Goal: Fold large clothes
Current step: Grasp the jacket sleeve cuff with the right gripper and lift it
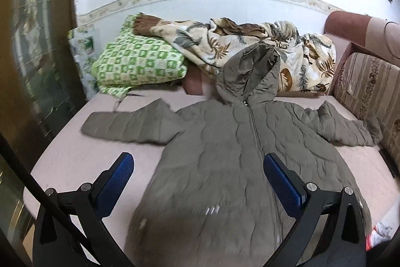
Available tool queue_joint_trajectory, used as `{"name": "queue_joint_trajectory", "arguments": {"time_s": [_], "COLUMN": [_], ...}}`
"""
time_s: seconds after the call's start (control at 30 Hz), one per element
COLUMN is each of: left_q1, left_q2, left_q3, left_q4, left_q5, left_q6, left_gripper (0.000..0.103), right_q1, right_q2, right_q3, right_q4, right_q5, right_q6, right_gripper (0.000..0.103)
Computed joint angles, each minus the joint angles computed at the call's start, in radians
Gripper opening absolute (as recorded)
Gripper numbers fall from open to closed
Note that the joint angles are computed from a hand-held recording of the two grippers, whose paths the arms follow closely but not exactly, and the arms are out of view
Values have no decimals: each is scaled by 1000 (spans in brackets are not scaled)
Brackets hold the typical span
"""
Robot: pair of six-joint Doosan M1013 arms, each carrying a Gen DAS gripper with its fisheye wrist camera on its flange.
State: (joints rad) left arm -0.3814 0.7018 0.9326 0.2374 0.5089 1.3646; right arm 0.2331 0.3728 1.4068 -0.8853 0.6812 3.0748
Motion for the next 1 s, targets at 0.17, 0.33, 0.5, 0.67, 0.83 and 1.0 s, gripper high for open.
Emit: {"name": "queue_joint_trajectory", "arguments": {"time_s": [0.17,0.33,0.5,0.67,0.83,1.0], "left_q1": [-31,-46,-35,-30,-30,-30], "left_q2": [220,327,362,382,392,396], "left_q3": [-339,-465,-537,-578,-595,-601], "left_q4": [-89,-68,-140,-150,-157,-156], "left_q5": [176,238,262,278,285,285], "left_q6": [98,127,168,176,181,183], "left_gripper": [103,103,103,103,103,103], "right_q1": [-139,-288,-379,-426,-453,-481], "right_q2": [-14,35,127,208,259,285], "right_q3": [30,15,-70,-147,-202,-216], "right_q4": [120,249,333,344,356,412], "right_q5": [-40,-86,-28,28,81,61], "right_q6": [-19,-50,-95,-118,-129,-179], "right_gripper": [103,100,88,83,79,50]}}
